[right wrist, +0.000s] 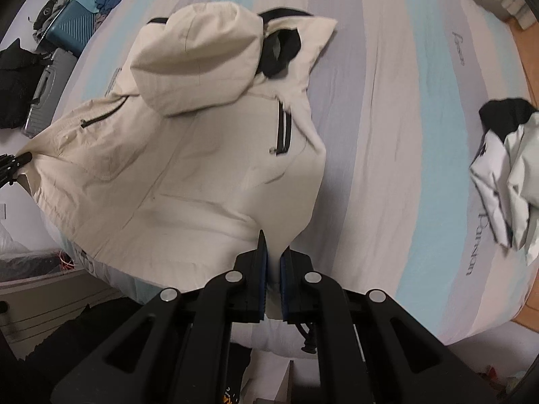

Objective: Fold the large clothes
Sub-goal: 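Lift the hem with both tools and fold it toward the hood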

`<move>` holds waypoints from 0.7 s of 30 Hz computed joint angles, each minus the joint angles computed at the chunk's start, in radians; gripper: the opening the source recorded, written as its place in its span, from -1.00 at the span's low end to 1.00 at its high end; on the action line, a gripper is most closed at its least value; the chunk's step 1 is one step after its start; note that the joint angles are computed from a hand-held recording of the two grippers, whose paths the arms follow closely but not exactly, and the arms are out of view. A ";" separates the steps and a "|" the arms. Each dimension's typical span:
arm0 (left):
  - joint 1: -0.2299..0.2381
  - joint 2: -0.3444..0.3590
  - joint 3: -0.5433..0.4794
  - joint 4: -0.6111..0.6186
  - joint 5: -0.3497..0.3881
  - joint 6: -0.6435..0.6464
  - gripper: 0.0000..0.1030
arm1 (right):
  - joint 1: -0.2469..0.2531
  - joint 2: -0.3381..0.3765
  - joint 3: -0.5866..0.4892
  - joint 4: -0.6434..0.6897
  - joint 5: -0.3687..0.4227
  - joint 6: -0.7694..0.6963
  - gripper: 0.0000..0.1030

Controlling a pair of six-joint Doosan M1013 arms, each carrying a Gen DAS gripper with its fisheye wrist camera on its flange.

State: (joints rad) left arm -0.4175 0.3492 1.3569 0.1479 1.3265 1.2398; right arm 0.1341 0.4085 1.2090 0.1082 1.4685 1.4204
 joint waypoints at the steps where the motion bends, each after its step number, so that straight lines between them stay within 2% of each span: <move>1: 0.006 0.006 -0.014 -0.005 0.001 0.011 -0.93 | 0.001 0.006 -0.012 -0.002 0.004 0.001 -0.90; 10: 0.040 0.087 -0.141 0.043 -0.011 0.101 -0.93 | 0.009 0.081 -0.150 -0.049 -0.013 0.002 -0.90; 21: 0.114 0.190 -0.288 -0.010 0.024 0.116 -0.92 | 0.003 0.210 -0.357 -0.060 0.027 0.028 -0.91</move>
